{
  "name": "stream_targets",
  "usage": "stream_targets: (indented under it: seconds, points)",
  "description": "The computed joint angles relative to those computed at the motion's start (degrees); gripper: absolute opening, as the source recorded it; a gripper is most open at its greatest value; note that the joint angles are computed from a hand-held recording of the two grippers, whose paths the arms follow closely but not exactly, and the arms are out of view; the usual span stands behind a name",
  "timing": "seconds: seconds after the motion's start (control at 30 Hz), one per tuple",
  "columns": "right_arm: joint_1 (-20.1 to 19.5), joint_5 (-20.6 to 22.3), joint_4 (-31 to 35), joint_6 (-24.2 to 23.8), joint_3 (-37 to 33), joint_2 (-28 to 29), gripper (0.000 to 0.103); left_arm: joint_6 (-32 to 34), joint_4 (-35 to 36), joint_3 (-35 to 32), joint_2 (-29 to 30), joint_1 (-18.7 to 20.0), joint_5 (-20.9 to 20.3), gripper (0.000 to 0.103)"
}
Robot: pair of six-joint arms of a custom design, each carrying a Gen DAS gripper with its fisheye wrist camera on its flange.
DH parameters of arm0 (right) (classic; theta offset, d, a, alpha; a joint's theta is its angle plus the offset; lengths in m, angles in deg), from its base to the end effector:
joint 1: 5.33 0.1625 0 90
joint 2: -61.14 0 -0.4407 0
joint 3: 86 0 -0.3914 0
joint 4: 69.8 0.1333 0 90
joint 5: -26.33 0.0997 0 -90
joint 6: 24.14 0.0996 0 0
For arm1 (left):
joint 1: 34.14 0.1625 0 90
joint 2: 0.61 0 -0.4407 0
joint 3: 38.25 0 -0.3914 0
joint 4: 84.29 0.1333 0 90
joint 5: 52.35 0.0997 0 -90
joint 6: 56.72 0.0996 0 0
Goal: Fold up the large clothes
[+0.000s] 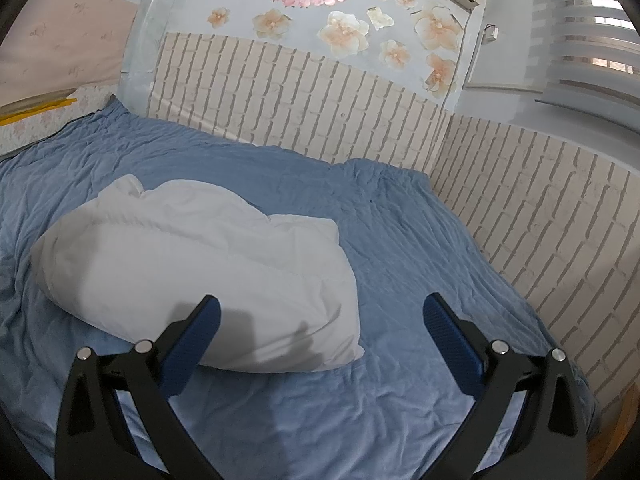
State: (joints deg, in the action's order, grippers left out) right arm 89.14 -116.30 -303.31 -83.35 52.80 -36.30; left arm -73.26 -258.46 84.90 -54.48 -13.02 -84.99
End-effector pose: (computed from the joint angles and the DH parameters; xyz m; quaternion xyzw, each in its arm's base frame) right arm 0.0754 -0.2698 0.4510 0.0041 -0.6604 0.4912 0.5679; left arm -0.3961 -0.3858 0.1261 0.3279 0.8082 -0.4063 0.2726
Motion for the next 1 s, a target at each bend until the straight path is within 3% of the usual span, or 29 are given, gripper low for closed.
stream_targets:
  seconds: [1.0]
  points:
    - [0.1, -0.3, 0.2, 0.2, 0.2, 0.5, 0.101, -0.8, 1.3, 0.0, -0.2, -0.4, 1.9, 0.1]
